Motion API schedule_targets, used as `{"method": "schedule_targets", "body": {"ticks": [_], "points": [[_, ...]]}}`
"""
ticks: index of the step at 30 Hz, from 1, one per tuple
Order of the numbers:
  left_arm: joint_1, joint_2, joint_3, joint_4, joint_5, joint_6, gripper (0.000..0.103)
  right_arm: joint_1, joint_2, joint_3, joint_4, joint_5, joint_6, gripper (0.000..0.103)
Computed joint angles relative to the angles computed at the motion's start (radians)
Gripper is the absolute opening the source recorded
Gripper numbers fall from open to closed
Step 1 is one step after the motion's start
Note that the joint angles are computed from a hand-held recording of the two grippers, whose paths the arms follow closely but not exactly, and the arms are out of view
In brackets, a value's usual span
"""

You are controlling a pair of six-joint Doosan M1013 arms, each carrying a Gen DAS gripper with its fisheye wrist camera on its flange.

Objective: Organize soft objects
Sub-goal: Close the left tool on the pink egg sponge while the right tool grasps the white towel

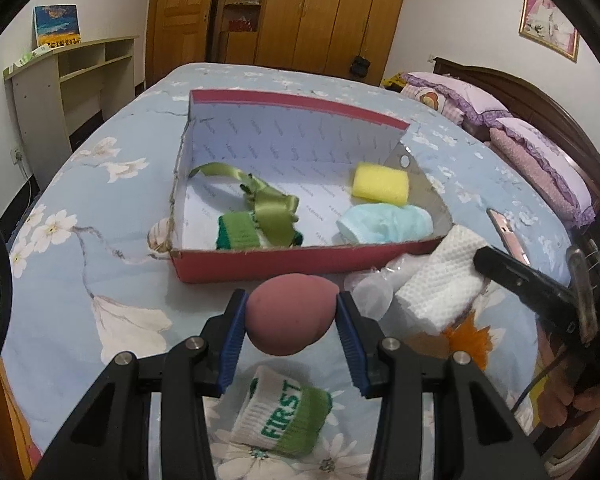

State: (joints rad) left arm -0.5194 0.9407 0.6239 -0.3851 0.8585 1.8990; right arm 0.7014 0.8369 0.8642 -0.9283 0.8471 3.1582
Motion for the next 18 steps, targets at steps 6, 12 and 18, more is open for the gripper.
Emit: {"method": "schedule_targets", "body": {"ticks": [6,12,18], "points": [[-0.011,0.006,-0.016,-0.021,0.022,0.039,0.046,0.000,0.014,-0.018,0.054,0.092,-0.066,0.009],[-0.031,0.031,-0.057,-0.057,0.056,0.087,0.046,-0.002,0.003,0.016,0.075,0.096,-0.062,0.009],[-0.058,0.088,-0.139,0.008,0.119,0.063,0.046,-0.002,-0.007,0.042,0.055,0.076,-0.036,0.009]]}}
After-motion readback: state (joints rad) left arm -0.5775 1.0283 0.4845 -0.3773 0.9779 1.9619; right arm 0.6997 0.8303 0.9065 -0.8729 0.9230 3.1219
